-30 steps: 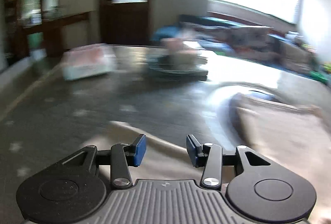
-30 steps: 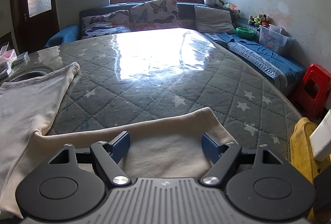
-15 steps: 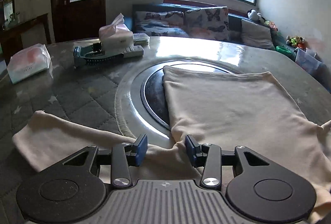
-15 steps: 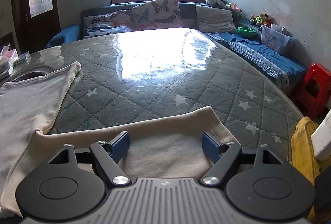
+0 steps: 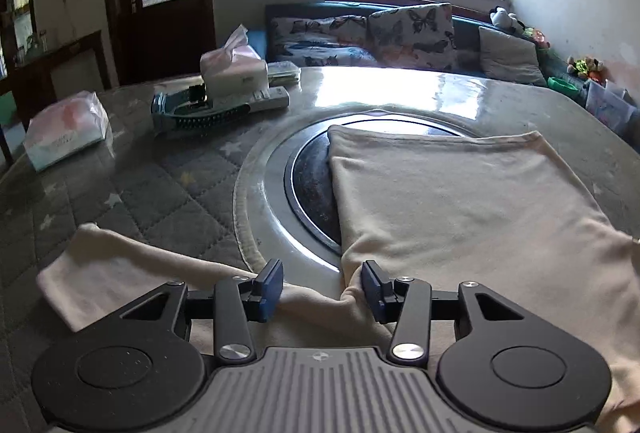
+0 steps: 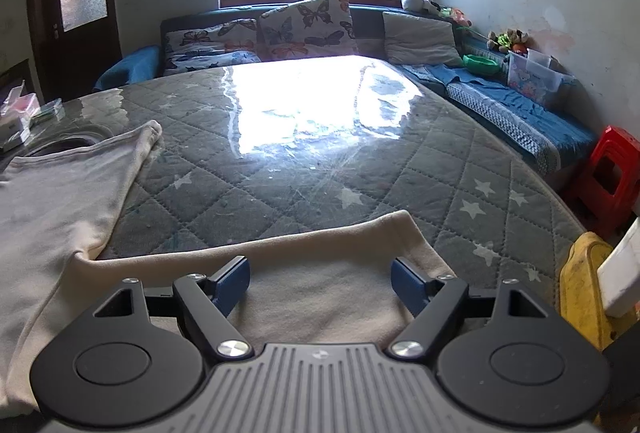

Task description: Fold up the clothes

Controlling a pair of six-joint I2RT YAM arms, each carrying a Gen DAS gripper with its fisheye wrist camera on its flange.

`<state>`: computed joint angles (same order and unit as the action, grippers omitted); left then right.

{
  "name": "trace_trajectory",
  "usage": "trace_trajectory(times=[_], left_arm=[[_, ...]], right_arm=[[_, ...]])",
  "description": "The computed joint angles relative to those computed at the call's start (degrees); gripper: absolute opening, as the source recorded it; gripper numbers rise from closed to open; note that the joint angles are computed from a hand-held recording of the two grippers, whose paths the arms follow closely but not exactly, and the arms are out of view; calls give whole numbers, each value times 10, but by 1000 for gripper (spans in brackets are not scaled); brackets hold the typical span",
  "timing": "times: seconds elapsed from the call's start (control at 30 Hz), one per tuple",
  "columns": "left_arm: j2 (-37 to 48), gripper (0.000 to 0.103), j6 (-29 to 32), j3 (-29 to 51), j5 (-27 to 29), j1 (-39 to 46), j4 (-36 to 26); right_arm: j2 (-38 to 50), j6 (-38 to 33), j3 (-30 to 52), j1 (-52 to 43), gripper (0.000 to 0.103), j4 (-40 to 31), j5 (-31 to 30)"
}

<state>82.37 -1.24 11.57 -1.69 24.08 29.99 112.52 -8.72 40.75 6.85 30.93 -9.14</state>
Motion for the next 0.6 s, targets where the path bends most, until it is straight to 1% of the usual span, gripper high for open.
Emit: trace_trajectory(times=[0.07, 0.17, 0.23, 0.33, 0.43, 0.53, 0.6], left_arm=[[-18, 49, -3, -5, 9, 3, -11], [-68, 56, 4, -20, 15, -13, -36], [-109, 60, 12, -35, 14, -38, -54], [-157, 64, 18, -53, 13, -81, -83], [-192, 66, 24, -71, 3, -134, -100], [-203, 66, 20, -84, -12, -181, -104], [-201, 66, 20, -93, -17, -200, -97]], right_arm=[[-18, -8, -14, 2, 80, -2, -9], [-60, -37, -47, 15, 80, -7, -35], [-86, -58, -66, 27, 80, -13, -53], [-120, -88, -94, 56, 80, -25, -81], [-137, -104, -112, 86, 80, -28, -97], [-143, -122, -117, 114, 80, -35, -98], [-139, -141, -122, 131, 80, -31, -84]])
